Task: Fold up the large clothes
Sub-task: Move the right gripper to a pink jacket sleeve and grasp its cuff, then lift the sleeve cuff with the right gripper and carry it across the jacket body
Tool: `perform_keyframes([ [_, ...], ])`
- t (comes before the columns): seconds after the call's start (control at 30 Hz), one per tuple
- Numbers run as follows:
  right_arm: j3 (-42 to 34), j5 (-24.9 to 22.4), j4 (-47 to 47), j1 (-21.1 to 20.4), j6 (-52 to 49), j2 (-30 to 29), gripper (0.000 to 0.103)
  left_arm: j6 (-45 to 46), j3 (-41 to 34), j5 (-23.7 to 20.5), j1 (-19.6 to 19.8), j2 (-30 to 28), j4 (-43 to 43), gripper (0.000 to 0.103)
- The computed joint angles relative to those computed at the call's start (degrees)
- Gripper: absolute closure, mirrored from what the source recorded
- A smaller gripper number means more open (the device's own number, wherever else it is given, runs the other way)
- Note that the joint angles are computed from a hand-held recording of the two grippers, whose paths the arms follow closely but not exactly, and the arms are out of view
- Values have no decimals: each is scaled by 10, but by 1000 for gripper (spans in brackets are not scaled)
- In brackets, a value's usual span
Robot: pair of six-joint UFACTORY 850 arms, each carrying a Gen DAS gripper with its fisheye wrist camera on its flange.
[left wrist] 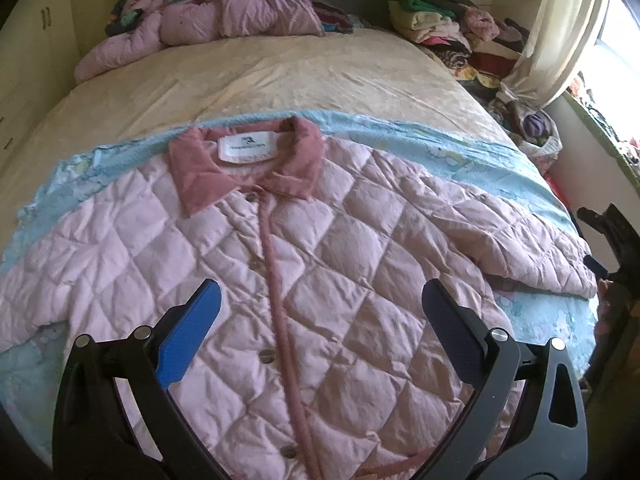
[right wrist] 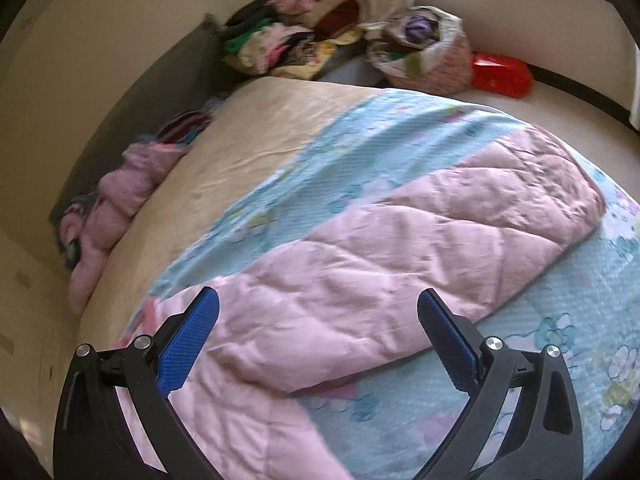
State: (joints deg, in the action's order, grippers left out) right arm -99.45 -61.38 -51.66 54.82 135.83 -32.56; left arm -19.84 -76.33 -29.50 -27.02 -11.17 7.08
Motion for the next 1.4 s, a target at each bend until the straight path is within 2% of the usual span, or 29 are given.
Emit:
perform_keyframes([
  [0.17,71,-2,17,-8,61,32,4,-23,5,-1,-8,-8,26,9],
  [0.37,161,9,38,-14,146,73,4,28,15,2,-3,-12,-49,9],
  [0.5,215,7,60,-17,203,98,4,-6,21,1,-13,-9,-4,9],
  [0.73,306,70,43,-38,291,138,5,-32,25,-7,-17,4,14,9],
  [0.87,329,64,17,-41,332,148,22,-57,23,-14,-13,8,30,9],
  [1.0,341,51,2,-38,341,157,65,-66,22,-20,-2,12,28,9],
  [1.07,349,52,-43,-31,364,168,73,-71,22,-19,2,18,34,9],
  [1.23,318,13,-136,-10,343,176,80,-80,20,-23,12,28,43,9],
  [1.4,245,-11,-211,5,260,159,82,-68,25,-23,29,42,28,9],
])
